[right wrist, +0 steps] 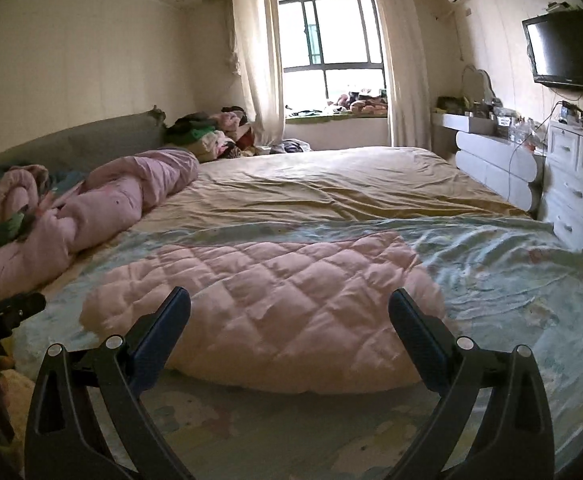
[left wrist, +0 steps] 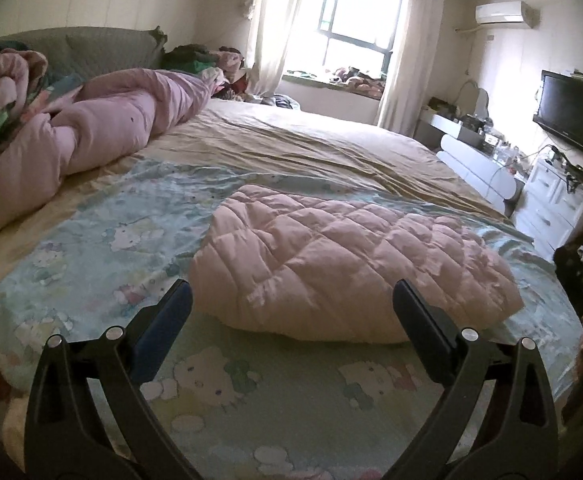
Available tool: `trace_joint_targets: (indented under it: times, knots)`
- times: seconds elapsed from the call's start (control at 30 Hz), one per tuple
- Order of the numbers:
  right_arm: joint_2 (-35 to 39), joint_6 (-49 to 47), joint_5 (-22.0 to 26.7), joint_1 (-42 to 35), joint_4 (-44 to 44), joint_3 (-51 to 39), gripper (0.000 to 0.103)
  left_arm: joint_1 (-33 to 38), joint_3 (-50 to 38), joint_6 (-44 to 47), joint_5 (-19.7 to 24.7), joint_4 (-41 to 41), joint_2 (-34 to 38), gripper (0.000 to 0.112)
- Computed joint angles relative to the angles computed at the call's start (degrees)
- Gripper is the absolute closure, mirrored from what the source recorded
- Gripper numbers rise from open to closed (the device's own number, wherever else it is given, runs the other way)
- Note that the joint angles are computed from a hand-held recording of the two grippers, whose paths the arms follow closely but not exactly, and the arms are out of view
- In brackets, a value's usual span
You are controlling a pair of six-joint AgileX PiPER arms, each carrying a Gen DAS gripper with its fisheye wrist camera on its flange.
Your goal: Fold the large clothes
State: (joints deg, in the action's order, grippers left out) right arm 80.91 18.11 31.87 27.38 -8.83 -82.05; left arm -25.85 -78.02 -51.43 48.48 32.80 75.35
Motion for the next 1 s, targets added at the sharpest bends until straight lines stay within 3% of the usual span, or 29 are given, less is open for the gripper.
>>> trace_joint_targets:
  times: [0.17,0.27,0.5,0.67,1.0]
  knots:
    - [-2.93,13.40,-0.64,5.60,-13.77,5.39,0.004,-4.54,2.77,-0.72,0.61,2.19,-2.90,0.019]
    - [-4.08,14.66,0.50,7.26,-14.18,7.00,0.004,-8.86,4.36,-3.57,3.21,6.07,-3.75,0.019]
    - [-6.79,21.75,1.82,13.69,-15.62,13.72,0.004,-10.14,10.80,-9.13,2.90,5.84,-5.73,0.019]
    - [-6.32,27.09,4.05,20.15,-24.59,15.58,0.004,-10.33,12.58,-11.45,2.41,6.75,-6.45,0.019]
    - [-5.15,25.62,4.84,20.49,-21.78,14.33,0.004,-11.63,12.67,-13.20,4.44,8.11,-6.61,0.019]
